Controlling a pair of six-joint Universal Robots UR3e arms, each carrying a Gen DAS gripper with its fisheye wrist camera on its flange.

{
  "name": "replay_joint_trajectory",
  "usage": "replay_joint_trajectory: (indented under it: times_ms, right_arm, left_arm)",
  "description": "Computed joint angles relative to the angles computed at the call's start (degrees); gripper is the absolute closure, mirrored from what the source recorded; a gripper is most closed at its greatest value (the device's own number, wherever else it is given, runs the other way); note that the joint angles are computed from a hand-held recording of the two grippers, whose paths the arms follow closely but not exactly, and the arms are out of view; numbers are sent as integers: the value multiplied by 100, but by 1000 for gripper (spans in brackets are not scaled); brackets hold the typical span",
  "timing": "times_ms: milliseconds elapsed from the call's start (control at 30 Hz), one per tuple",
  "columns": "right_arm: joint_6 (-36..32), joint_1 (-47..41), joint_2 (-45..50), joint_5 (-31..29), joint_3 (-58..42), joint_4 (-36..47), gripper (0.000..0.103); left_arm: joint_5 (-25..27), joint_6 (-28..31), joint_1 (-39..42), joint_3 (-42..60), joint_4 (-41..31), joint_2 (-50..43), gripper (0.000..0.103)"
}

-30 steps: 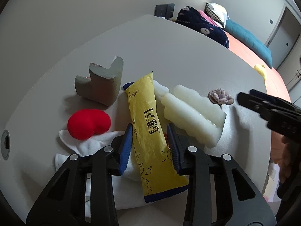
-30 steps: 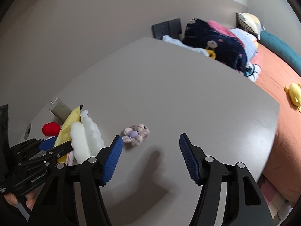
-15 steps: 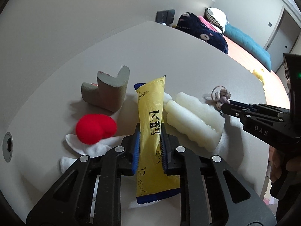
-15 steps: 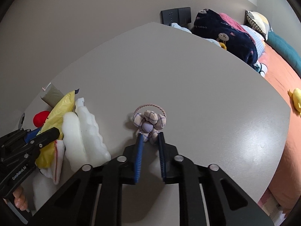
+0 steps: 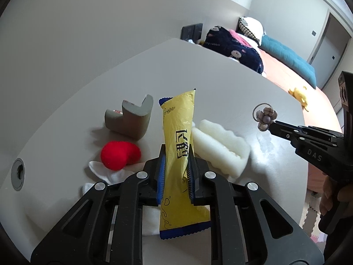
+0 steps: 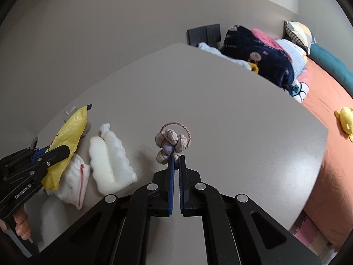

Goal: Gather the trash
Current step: 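Carry the wrapper and hair tie over the bin and open both grippers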

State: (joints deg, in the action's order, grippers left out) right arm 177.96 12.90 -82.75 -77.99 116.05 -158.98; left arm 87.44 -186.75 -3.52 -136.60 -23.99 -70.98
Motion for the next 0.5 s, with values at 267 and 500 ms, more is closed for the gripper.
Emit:
replay_joint_trajectory:
  times_ms: [267,500]
  right_arm:
    - [-109,-366,-1009,105,553,236,98]
    - [-319,-865,-2000,276,1071,602,98]
  left_arm:
    - [162,-174,-441,255,-124,51,87]
    - [451,-427,-1023,570,-137,-114,87]
